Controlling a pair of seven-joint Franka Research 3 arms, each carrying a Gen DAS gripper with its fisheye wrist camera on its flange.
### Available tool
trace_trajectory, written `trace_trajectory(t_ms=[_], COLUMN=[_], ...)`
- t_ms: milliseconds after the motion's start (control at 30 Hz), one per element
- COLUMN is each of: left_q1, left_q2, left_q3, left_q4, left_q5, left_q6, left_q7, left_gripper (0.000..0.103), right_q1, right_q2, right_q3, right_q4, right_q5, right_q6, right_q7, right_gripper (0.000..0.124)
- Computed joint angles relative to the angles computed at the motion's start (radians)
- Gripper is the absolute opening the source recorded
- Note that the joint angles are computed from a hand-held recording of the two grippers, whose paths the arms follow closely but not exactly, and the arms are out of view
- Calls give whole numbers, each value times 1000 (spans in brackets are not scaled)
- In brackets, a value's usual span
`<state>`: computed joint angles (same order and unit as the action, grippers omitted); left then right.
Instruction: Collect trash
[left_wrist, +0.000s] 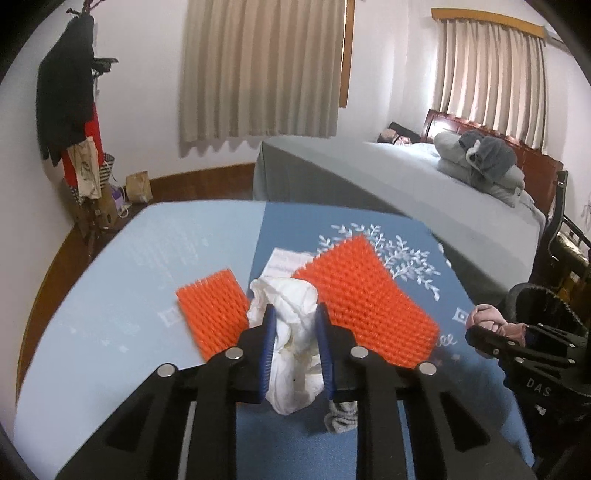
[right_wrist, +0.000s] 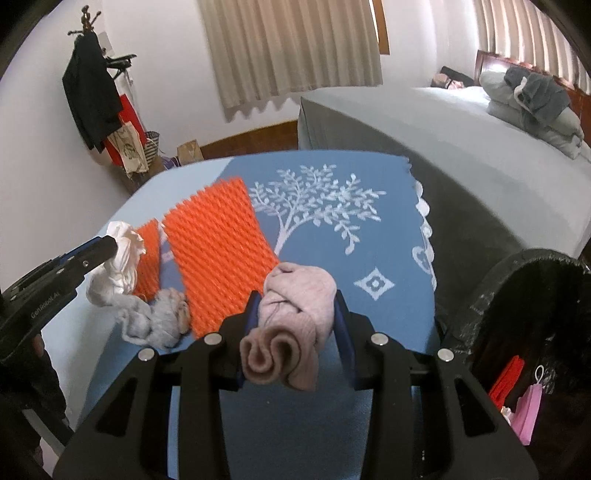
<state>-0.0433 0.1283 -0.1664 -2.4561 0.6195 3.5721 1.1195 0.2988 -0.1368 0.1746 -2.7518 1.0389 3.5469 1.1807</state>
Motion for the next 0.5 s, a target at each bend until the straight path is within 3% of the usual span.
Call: trace_trajectory(t_ms=[200,500], left_q1=[-7,-26], left_q2=[-59,-135], left_q3=[3,12], left_q4=[-34,-69], left_q5=[-2,71], left_q6=[16,40], left_q7=[-6,-71], left_gripper=[21,21], right_q1=[-9,-12], right_q2=[-76,-219], right_q3=[35,101], right_q4=[-15,-23], right_q5=[72,330], right_q6=[3,15], right_q7=[-56,-276], right_gripper=[37,37])
